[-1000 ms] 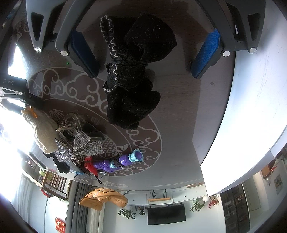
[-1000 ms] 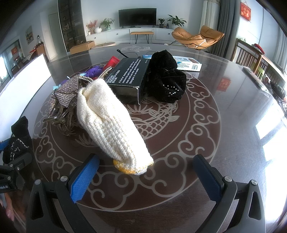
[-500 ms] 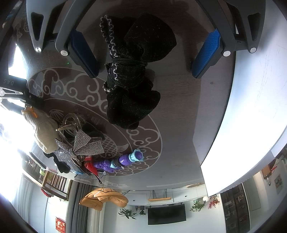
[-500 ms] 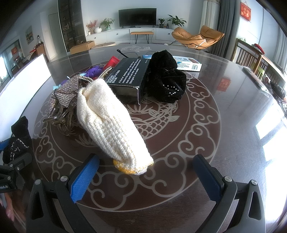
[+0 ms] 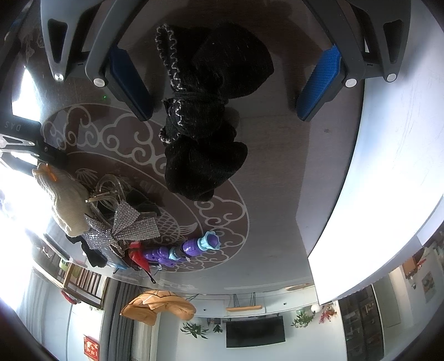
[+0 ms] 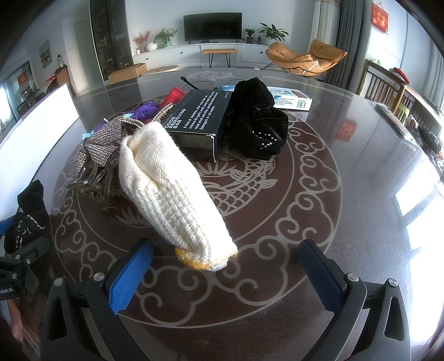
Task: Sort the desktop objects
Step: 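Lift the black knit hat off the pile with the left tool, then grasp the cream knit glove with the right tool while the left tool holds the hat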
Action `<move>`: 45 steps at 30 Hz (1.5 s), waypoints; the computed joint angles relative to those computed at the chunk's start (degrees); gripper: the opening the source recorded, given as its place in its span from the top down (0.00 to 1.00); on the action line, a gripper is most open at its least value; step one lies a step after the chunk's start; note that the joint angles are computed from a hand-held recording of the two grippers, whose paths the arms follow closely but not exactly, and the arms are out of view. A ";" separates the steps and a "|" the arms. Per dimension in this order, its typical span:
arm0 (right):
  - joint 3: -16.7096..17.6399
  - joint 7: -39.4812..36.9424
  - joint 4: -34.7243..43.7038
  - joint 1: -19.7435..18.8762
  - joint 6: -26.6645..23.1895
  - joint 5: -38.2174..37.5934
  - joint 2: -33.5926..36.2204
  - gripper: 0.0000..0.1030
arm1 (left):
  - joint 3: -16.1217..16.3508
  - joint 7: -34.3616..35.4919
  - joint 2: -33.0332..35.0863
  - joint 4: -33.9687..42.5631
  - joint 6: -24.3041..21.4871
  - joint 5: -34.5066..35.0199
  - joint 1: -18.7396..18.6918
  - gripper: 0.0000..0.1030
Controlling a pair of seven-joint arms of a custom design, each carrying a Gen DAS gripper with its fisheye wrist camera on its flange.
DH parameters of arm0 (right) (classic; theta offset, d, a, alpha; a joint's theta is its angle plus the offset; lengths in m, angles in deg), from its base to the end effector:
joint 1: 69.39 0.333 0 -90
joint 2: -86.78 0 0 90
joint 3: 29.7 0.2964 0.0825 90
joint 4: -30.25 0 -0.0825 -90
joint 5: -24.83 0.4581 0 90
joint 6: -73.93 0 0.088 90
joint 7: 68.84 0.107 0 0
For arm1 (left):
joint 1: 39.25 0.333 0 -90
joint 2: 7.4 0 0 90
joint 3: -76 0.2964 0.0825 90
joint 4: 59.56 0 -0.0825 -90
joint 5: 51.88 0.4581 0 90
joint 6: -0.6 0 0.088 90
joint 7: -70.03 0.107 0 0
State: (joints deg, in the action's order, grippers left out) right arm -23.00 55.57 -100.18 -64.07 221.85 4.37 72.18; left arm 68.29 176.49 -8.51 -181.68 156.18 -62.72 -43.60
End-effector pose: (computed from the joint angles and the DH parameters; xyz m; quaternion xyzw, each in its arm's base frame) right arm 0.5701 0.1296 0.4692 -0.6257 0.7173 -0.2360 0.1956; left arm 0.6319 -0.1283 0.4268 -0.5462 0.7812 -0.2462 0.1752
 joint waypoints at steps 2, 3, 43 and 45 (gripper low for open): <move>0.00 0.04 -0.05 0.00 0.06 -0.03 0.01 0.00 | 0.02 0.45 0.02 0.01 -0.01 -0.32 0.01 0.00; -0.01 0.00 0.00 0.02 0.00 0.00 0.00 0.00 | 0.02 0.72 0.05 0.05 -0.05 -0.53 0.01 0.00; -12.45 -43.14 0.83 11.46 -5.78 53.05 -3.27 0.62 | -0.08 1.82 0.29 0.20 -0.06 -1.56 0.12 0.00; -13.35 -43.91 -2.47 10.55 -8.57 58.93 -6.46 0.60 | -0.08 1.80 0.28 0.19 -0.06 -1.56 0.12 0.00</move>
State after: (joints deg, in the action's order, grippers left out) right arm -36.35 11.67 -102.64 -53.53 213.28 63.30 65.72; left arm 68.20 178.29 -8.24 -181.49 156.11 -64.28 -43.47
